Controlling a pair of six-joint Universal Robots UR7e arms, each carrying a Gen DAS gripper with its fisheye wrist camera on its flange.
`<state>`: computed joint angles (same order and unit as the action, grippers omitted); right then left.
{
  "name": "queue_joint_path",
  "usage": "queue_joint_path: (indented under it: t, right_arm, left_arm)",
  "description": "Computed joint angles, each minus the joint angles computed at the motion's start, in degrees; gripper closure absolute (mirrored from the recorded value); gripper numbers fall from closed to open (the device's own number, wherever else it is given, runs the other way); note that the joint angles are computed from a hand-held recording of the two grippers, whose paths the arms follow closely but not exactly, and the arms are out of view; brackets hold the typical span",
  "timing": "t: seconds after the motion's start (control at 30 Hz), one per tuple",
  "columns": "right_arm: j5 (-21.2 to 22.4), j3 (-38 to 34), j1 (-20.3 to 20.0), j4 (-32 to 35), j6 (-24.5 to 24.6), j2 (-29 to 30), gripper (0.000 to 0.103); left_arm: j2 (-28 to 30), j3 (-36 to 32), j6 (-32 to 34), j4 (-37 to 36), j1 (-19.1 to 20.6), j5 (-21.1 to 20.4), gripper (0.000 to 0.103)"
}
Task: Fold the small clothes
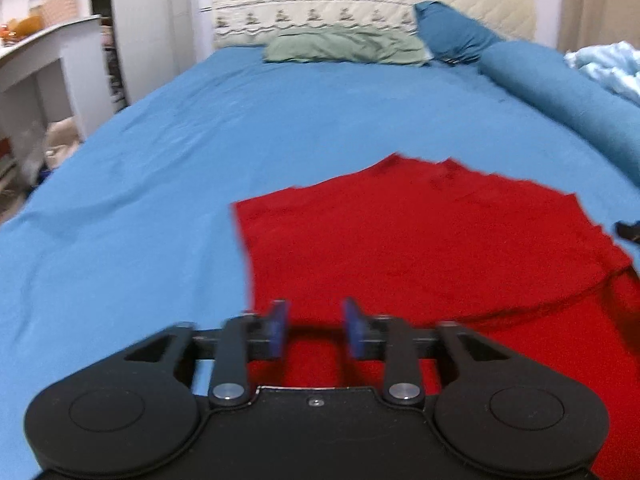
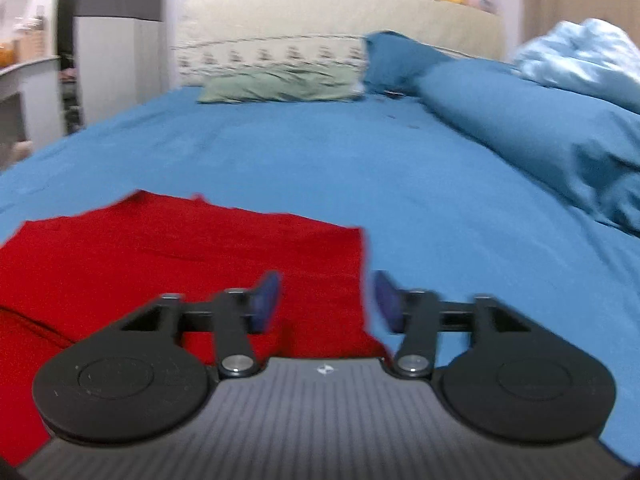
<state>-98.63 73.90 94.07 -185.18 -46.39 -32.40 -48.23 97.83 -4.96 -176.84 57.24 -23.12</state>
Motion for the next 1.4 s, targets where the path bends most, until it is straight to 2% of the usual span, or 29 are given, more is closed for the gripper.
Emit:
queue_joint_path:
  t: [0.1, 0.2, 0.23, 0.3, 0.37, 0.5, 0.63, 0.77, 0.83, 0.87, 0.93, 0.97, 1.03, 1.07, 1.2, 1.3, 1.4]
  right_arm:
    - [-0.6, -1.4, 0.3, 2.9, 0.2, 1.3, 0.033]
    - [-2.8, -2.4, 0.2, 5.8, 1.4, 2.3, 0.033]
    - [-4.0, -2.6, 0.0, 5.7, 1.5, 2.7, 0.033]
    - [-3.7, -2.3, -0.6, 4.2, 2.0, 2.9, 0.033]
    - [-2.8, -2.2, -1.0, 4.8, 3.6, 2.6, 0.033]
    - [-3.5, -2.7, -0.9, 4.6, 2.6, 3.0, 0.032]
    - [-2.9, -0.5, -0.2, 5.5, 4.4, 0.2, 0.03]
    - [-2.4, 3.4, 1.1, 6.4, 4.2, -5.0, 0.027]
    - [-2.0, 6.1, 1.9, 7.2, 4.1, -8.4, 0.025]
    - [-1.6, 7.5, 2.1, 7.8, 4.3, -10.3, 0.021]
    - [-1.1, 10.7, 2.8, 8.8, 4.9, -14.5, 0.009]
    - [-0.8, 12.7, 3.1, 9.4, 5.2, -16.9, 0.0]
    - [-0.9, 15.9, 3.5, 12.0, 5.6, -21.8, 0.0]
    - [-1.3, 17.2, 3.8, 13.4, 5.8, -23.9, 0.0]
    - [-2.2, 23.5, 3.7, 18.3, 6.1, -32.6, 0.0]
    - [-4.4, 28.6, 3.1, 20.3, 5.5, -38.2, 0.0]
    - [-6.7, 33.4, 1.7, 22.8, 6.9, -42.8, 0.0]
  left_arm:
    - [3.2, -3.8, 3.3, -2.9, 1.7, -1.3, 0.057]
    - [3.3, -4.6, -2.4, 1.4, 3.6, -2.7, 0.057]
    - [3.1, -4.2, -3.1, 0.8, 4.1, -3.7, 0.057]
    - [3.1, -3.5, -1.8, -2.0, 4.3, -4.7, 0.057]
    - [3.1, -3.6, -1.4, -1.4, 4.3, -4.6, 0.057]
    - [2.9, -4.0, -2.9, 0.7, 4.3, -4.2, 0.057]
    - [2.1, -4.3, -5.4, 4.9, 3.1, -2.9, 0.057]
    - [-0.4, -2.4, -8.7, 8.2, -0.2, -0.5, 0.056]
    - [-2.1, -1.1, -11.7, 11.3, -2.3, 1.3, 0.05]
    - [-3.4, -0.2, -13.8, 13.5, -3.6, 2.1, 0.048]
    - [-6.0, 1.6, -18.9, 19.2, -6.2, 3.5, 0.034]
    - [-7.5, 2.7, -21.7, 22.4, -7.6, 4.0, 0.029]
    - [-10.9, 5.3, -28.6, 29.9, -10.8, 5.0, 0.009]
    - [-12.5, 6.6, -32.0, 32.9, -12.3, 5.5, 0.005]
    - [-20.0, 12.3, -49.9, 49.7, -18.7, 4.4, 0.004]
    - [-23.8, 15.5, -60.9, 58.9, -21.8, 1.6, 0.004]
    - [-26.4, 18.6, -71.6, 66.3, -23.9, -2.6, 0.005]
